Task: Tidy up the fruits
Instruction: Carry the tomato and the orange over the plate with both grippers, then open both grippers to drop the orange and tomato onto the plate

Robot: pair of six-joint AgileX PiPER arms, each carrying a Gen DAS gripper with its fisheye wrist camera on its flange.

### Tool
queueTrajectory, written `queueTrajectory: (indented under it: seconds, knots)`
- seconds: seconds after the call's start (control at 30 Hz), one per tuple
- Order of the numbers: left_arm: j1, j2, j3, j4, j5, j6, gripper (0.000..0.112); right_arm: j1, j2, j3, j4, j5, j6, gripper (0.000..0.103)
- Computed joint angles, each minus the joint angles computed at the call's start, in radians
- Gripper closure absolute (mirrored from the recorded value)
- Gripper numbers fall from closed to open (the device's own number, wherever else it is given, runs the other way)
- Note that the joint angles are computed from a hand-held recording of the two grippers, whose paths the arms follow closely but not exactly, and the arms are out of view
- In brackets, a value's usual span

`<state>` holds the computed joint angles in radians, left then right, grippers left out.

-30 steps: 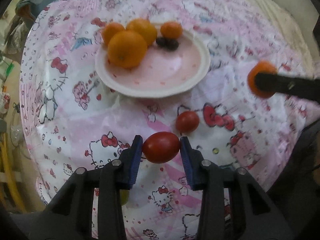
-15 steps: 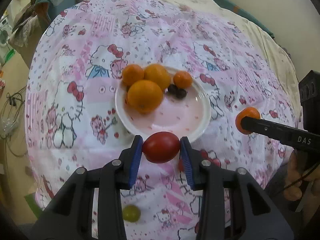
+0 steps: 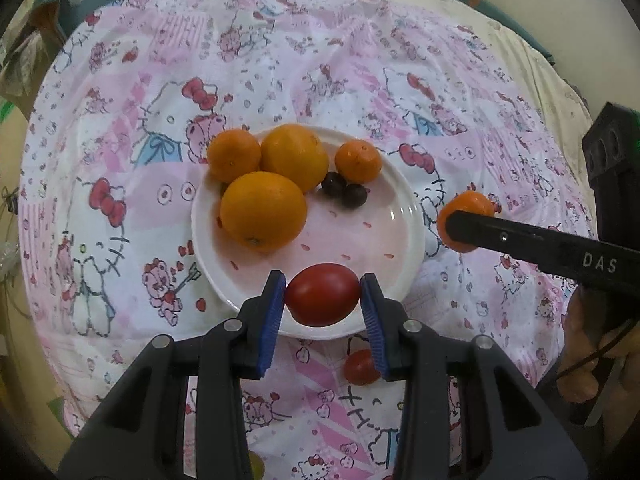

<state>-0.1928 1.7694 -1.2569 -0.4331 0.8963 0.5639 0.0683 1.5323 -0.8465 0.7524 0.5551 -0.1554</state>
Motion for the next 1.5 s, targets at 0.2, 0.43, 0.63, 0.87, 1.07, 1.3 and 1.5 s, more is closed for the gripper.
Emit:
queueTrajectory:
  seconds: [0.2, 0.43, 0.63, 0.87, 1.07, 1.3, 1.5]
  knots:
    - [-0.022, 0.059, -0.021, 0.021, -0.004, -0.034, 0.078, 0.001, 0.085, -0.02, 0.062, -0.01, -0.061, 0.058]
    - [-0.065, 0.106, -0.037, 0.069, -0.023, -0.079, 0.078, 0.015, 0.127, -0.031, 0.052, -0.022, -0.048, 0.057]
    - [-0.072, 0.101, -0.026, 0.07, -0.046, -0.093, 0.077, 0.011, 0.121, -0.02, 0.066, -0.023, -0.055, 0.057]
    - [-0.063, 0.114, -0.039, 0.084, -0.055, -0.129, 0.077, 0.018, 0.116, -0.025, 0.054, -0.021, -0.047, 0.055]
    - [-0.062, 0.119, -0.047, 0.103, -0.047, -0.146, 0.077, 0.027, 0.114, -0.03, 0.035, -0.029, -0.031, 0.055]
    - [-0.057, 0.093, -0.028, 0.103, -0.07, -0.141, 0.034, 0.025, 0.062, -0.003, 0.028, -0.075, -0.009, 0.028]
    - [-0.05, 0.067, -0.02, 0.091, -0.08, -0.127, 0.034, -0.002, 0.025, 0.018, 0.034, -0.085, -0.001, 0.028]
